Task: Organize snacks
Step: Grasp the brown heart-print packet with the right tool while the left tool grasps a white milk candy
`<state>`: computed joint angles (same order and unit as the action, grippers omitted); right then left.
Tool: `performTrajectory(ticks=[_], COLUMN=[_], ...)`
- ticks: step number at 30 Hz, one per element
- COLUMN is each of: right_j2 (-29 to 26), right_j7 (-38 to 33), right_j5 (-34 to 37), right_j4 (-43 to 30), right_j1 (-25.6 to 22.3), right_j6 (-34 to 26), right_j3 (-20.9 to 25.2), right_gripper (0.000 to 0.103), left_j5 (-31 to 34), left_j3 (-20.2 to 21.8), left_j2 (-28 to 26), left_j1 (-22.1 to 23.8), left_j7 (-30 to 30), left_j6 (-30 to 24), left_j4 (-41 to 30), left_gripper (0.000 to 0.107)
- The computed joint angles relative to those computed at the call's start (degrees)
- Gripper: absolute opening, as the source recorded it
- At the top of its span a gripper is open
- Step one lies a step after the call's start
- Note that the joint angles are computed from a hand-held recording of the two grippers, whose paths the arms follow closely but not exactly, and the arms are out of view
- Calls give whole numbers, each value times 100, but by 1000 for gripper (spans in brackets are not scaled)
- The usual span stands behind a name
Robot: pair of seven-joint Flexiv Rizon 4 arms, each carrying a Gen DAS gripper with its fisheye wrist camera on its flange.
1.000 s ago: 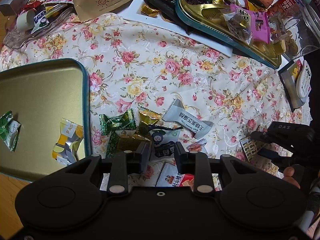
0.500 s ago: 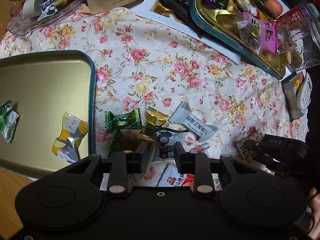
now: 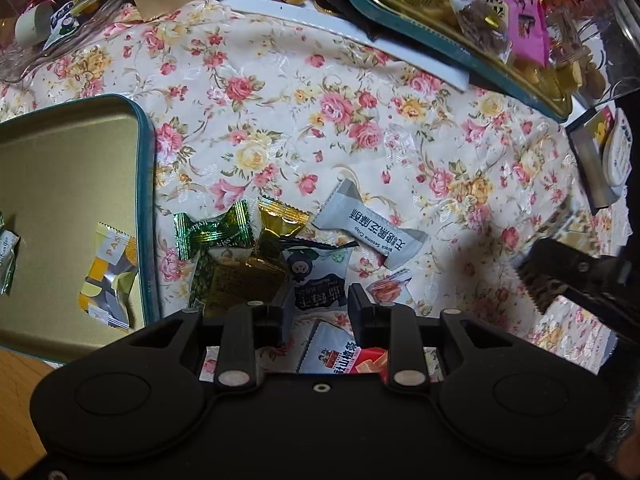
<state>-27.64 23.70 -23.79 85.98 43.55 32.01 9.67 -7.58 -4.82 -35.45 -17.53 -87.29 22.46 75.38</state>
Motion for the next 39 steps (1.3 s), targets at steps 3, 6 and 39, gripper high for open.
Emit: performTrajectory(ticks=[3,6,39], right_j2=[150,198,316], right_j7=[109,169,294], right_j5=[-73,-106,-225], right_j4=[256,357,534], right_j1=[-12,-31,-69], right_j6=[156,235,248], right_j3=[2,21,99], right_gripper=[34,34,34], left_j5=[126,180,340], left_j3=[57,75,61], left_j2=[-42,-91,-141], left_j1=[-74,-110,-260], left_j7=[-126,-249,-589], left_j6=[6,28,411], left_j4=[-31,-64,81], left_gripper=[38,38,41])
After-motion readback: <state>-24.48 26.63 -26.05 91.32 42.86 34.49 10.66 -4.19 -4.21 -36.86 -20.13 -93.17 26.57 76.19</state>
